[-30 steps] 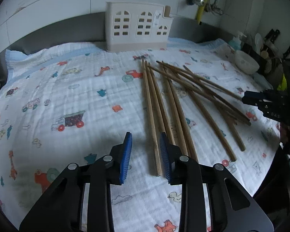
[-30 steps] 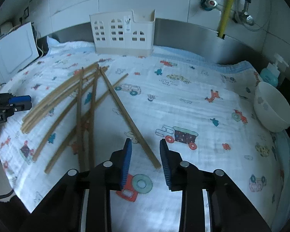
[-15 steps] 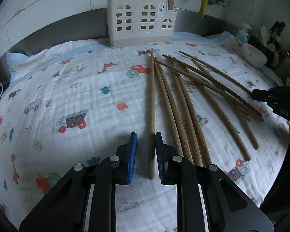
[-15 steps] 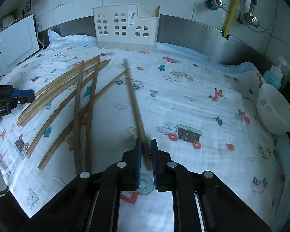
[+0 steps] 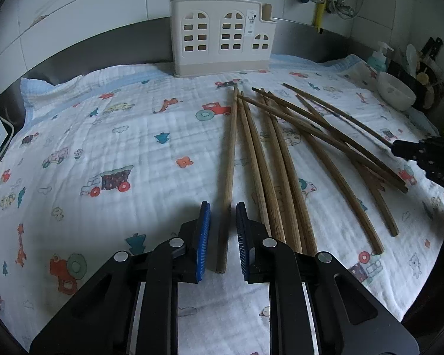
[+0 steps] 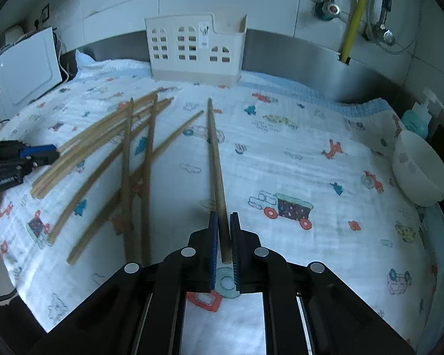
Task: Organize utensils
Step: 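Lower both tools to the chopsticks and close the right tool on one, then close the left tool on a chopstick while the right tool lifts its chopstick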
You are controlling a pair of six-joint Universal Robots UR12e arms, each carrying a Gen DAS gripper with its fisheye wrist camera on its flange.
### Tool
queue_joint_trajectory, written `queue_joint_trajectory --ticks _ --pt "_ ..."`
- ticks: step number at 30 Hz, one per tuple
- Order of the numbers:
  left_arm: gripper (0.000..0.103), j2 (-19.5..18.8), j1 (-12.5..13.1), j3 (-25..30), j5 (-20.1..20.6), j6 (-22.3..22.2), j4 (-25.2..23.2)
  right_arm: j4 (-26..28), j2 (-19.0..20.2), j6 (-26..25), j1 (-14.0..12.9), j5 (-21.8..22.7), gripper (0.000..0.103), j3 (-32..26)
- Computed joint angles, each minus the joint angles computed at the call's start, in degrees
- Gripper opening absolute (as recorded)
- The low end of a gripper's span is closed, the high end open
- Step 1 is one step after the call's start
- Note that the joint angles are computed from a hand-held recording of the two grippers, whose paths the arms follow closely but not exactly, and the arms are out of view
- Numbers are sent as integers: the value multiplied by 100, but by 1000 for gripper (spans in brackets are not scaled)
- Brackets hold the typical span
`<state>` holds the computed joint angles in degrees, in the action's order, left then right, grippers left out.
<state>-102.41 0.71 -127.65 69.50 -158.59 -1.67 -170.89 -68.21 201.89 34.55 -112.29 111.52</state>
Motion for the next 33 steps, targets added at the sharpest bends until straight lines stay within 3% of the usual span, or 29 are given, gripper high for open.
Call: queue_joint_trajectory --ticks 8,10,16,28,33 --pt "16 -12 46 12 -168 31 -59 -397 -53 133 136 -258 7 -52" --pt "9 -19 56 25 -172 -1 -65 -510 -64 134 159 -309 7 -80" --pt "7 15 96 41 -299 52 -78 -794 -153 7 214 -431 7 -186" --pt "6 185 425 131 -1299 -265 487 -873 -278 -537 159 -307 7 -600" --pt "7 266 434 193 -1241 91 -34 -748 -262 -669 156 -346 7 -722"
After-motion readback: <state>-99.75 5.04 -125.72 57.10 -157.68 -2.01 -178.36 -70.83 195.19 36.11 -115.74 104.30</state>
